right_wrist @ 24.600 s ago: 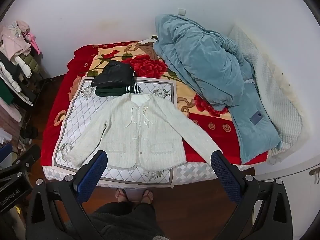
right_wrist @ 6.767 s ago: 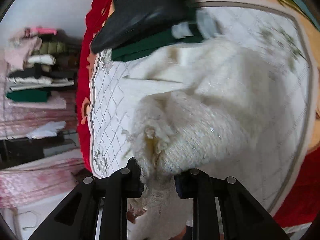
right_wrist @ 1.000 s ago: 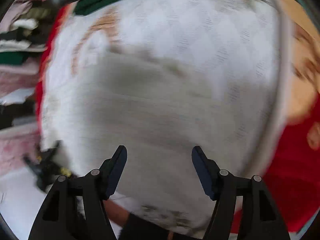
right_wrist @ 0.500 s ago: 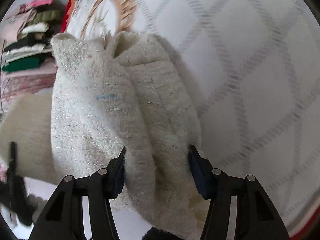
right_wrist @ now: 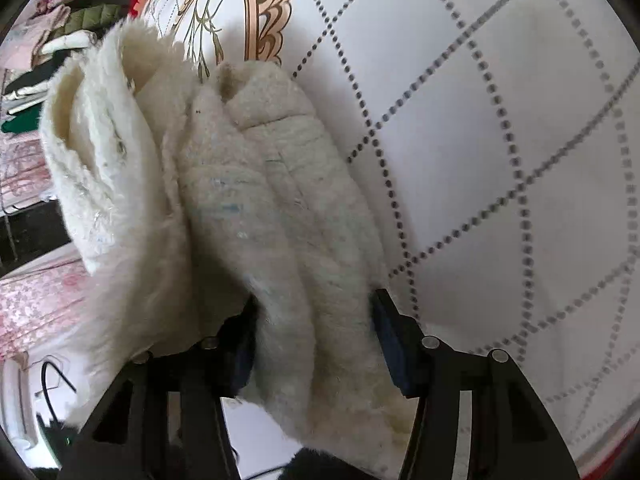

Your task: Fold large clothes

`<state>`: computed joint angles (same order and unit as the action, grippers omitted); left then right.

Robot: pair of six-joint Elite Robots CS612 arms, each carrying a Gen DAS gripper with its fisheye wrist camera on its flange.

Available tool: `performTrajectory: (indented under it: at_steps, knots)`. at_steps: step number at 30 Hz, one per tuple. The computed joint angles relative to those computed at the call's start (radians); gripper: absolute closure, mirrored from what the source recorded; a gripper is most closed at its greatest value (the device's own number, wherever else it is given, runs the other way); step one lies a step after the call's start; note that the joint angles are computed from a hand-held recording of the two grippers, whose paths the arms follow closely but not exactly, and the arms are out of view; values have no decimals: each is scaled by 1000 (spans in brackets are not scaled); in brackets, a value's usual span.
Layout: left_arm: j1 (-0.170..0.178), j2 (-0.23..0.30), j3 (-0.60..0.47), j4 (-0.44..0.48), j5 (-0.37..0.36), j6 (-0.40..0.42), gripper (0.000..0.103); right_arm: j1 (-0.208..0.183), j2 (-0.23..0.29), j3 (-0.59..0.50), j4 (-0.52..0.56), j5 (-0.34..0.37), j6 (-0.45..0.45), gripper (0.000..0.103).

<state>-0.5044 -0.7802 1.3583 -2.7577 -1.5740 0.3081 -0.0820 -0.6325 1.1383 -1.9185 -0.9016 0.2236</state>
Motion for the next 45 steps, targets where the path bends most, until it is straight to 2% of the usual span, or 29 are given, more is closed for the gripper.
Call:
performTrajectory:
  at_steps: [2, 4, 5, 6, 7, 9, 11, 12, 13, 14, 16, 19, 20, 21, 22, 23, 26, 29, 30, 32, 35, 37, 40, 41, 44, 45]
  knots:
    - [-5, -10, -2, 10, 43, -1, 81, -4, -28, 11, 0, -67, -4, 33]
    - [-2, -17, -8, 28, 57, -4, 72, -8, -63, 39, -43, -116, 7, 33]
    - [2, -24, -10, 36, 46, -18, 68, -12, -93, 70, -103, -136, 23, 33]
    - [7, -30, -11, 46, 30, -36, 54, -15, -114, 98, -140, -140, 31, 33]
    - [12, -32, -11, 51, 15, -45, 33, -18, -133, 118, -175, -132, 46, 33]
    - [21, -44, -3, 48, -4, -67, 11, -31, -154, 144, -229, -30, 92, 28]
    - [27, -56, 7, 53, -6, -99, 11, -32, -152, 156, -277, 75, 133, 24]
    - [29, -62, 12, 67, -5, -118, 11, -19, -140, 137, -284, 134, 151, 19]
    - [32, -69, 15, 83, -2, -148, 11, -9, -116, 105, -265, 160, 144, 15]
    - [35, -72, 16, 93, -2, -170, 11, -1, -96, 77, -233, 173, 125, 12]
    - [44, -76, 11, 126, 4, -244, 11, 17, -55, 34, -150, 216, 77, 12]
    - [47, -82, 17, 150, 56, -324, 11, 47, 41, -86, 3, 271, 33, 12]
    - [49, -81, 11, 172, 78, -352, 11, 59, 59, -118, 25, 264, 20, 24]
    - [50, -82, 11, 185, 96, -373, 11, 68, 65, -130, 6, 253, 10, 63]
    - [50, -83, 10, 204, 121, -396, 11, 75, 62, -138, 4, 235, -16, 76]
    - [53, -83, 13, 210, 122, -411, 11, 81, 47, -129, -26, 211, -16, 79]
    - [64, -90, 14, 211, 99, -480, 11, 79, -20, -23, -242, 226, 101, 83]
    - [67, -97, 13, 209, 86, -524, 11, 68, -89, 95, -400, 231, 210, 83]
    - [67, -100, 13, 213, 82, -536, 11, 65, -105, 131, -424, 204, 244, 83]
    - [69, -103, 12, 221, 81, -564, 11, 57, -130, 200, -443, 153, 310, 83]
    - [73, -81, -20, 248, 85, -586, 11, 58, -137, 255, -394, 46, 340, 80]
    - [71, -50, -59, 286, 97, -572, 11, 60, -133, 250, -329, 52, 302, 78]
    - [64, -8, -114, 363, 111, -532, 11, 59, -118, 185, -228, 87, 248, 61]
    - [63, 6, -130, 382, 94, -517, 11, 58, -120, 167, -213, 88, 233, 50]
    - [57, 20, -141, 374, 74, -483, 11, 51, -132, 150, -313, 56, 251, 40]
    - [54, 21, -141, 370, 73, -463, 11, 47, -134, 142, -331, 46, 251, 30]
